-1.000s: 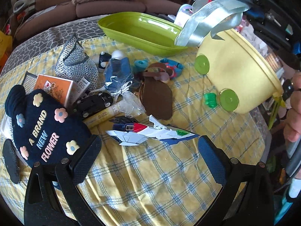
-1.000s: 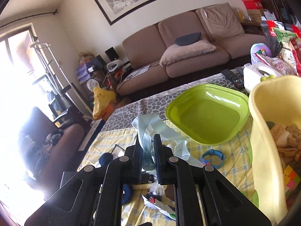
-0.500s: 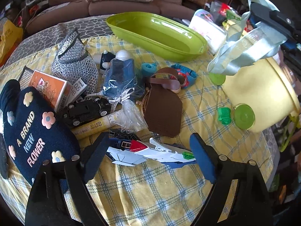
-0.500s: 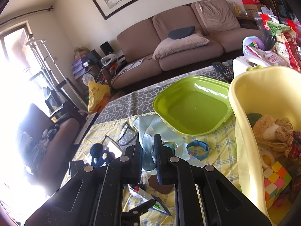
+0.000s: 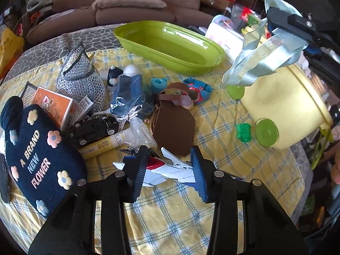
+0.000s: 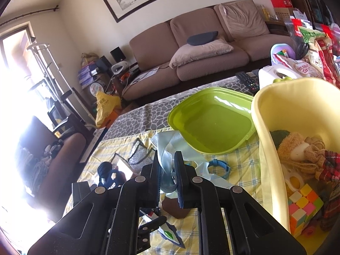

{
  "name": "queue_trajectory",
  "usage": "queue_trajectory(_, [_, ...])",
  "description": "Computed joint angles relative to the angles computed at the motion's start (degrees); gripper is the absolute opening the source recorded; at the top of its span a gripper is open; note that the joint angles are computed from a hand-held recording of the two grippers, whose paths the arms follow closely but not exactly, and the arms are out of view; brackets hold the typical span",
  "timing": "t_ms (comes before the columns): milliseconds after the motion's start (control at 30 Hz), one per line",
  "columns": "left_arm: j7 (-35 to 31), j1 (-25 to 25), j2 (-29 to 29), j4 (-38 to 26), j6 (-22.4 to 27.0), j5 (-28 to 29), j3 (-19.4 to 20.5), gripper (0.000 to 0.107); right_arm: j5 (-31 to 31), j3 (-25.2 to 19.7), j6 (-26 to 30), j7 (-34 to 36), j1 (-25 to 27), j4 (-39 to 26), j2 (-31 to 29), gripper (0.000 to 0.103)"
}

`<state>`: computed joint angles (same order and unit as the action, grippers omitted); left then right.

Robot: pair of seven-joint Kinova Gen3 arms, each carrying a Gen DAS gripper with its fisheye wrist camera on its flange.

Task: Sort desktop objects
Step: 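Grasp the white-blue toy plane with the left tool while right tool holds the ribbon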

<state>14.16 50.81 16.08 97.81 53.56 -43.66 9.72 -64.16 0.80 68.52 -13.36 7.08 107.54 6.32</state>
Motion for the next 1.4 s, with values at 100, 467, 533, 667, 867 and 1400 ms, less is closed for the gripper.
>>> queue_trajectory(100, [1.6, 0.0, -2.1, 0.8, -0.9, -1.1, 0.0, 0.037, -0.2, 0.2, 0.5, 0.2, 0.3, -0.3, -0.2, 0.012])
queue_trajectory(467, [3.6, -3.3, -7.1, 2.6, -0.5, -2.6, 3.1, 0.014, -5.8, 3.8, 7.9, 3.3, 5.8, -2.4, -0.2, 0.012])
queue_trajectory(533, [3.6, -5.1, -7.6, 3.5, -1.0, -0.1, 4.1, 0.036, -5.8, 3.7, 8.8, 2.8, 6.5, -2.8, 0.4, 0.012])
queue_trajectory(667, [6.8, -4.2, -8.1, 5.8, -1.0, 1.0, 5.0, 0.073, -4.1, 2.9, 7.7, 2.1, 6.3, -3.2, 1.0, 0.012])
queue_trajectory(867, [-1.6, -3.1, -3.1, 1.4, 2.7, 4.9, 6.0, 0.079, -2.9, 2.1, 7.2, 2.2, 6.0, -2.9, 1.0, 0.012])
queue_trajectory(1400, [-21.9, 5.8, 6.8, -7.1, 6.0, 4.9, -0.1, 0.099, -0.8, 1.4, 5.5, 2.1, 3.8, -2.0, 0.4, 0.013])
